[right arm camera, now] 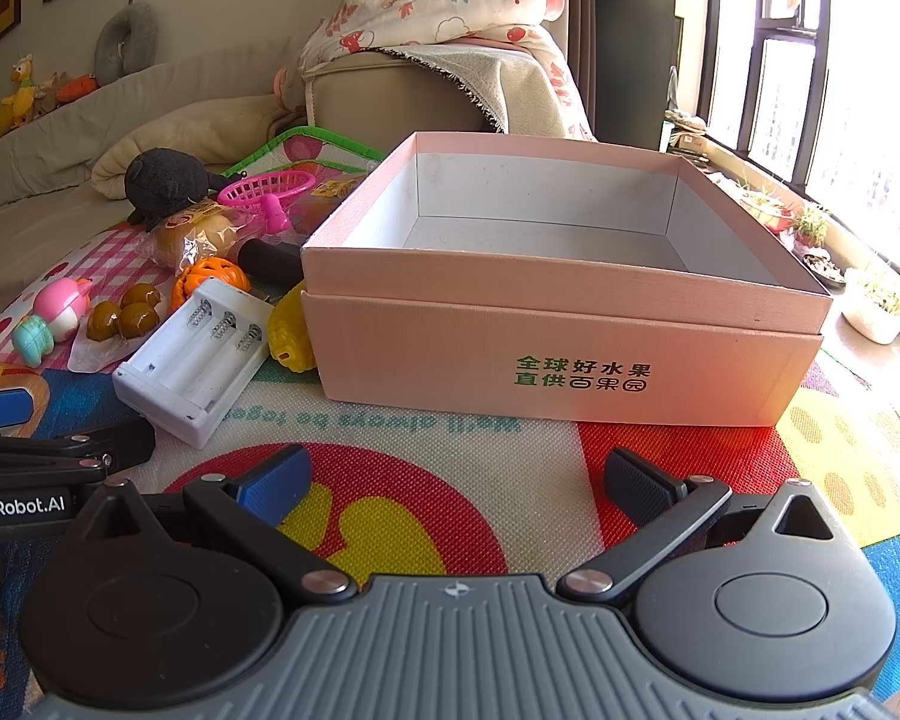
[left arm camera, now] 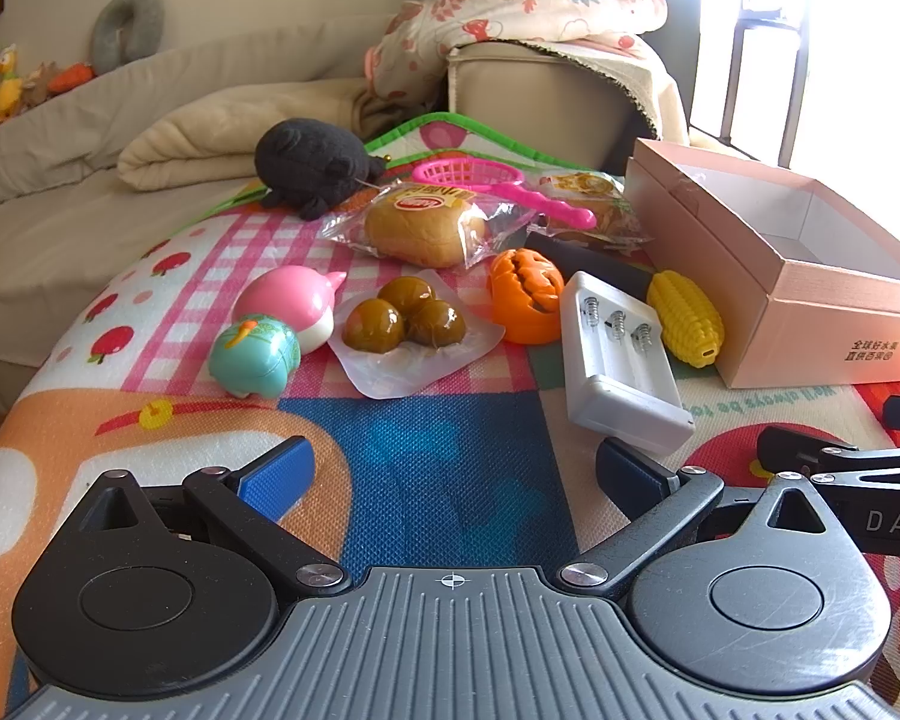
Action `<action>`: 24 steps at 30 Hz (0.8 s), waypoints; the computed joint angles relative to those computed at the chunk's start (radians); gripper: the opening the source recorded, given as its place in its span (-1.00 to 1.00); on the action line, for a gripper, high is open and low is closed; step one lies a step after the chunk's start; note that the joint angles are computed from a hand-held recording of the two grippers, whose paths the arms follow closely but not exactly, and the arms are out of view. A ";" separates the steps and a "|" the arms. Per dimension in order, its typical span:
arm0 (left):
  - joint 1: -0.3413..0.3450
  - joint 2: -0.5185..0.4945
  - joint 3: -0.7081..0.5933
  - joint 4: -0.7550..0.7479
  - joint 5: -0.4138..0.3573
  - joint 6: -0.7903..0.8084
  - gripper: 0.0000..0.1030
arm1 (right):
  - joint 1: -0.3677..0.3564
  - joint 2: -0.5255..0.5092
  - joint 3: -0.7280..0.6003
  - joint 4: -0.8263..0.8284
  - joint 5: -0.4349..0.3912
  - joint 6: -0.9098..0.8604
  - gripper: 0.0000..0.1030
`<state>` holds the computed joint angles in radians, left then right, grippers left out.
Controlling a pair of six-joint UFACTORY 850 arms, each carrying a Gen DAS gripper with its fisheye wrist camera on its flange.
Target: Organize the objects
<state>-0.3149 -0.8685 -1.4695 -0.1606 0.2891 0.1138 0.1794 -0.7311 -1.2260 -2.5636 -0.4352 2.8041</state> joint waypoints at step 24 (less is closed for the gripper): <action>0.000 0.000 0.000 -0.010 0.001 0.011 1.00 | 0.000 0.000 0.000 0.005 -0.001 -0.007 1.00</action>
<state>-0.3154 -0.8689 -1.4699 -0.1708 0.2903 0.1253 0.1791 -0.7307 -1.2259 -2.5589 -0.4359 2.7969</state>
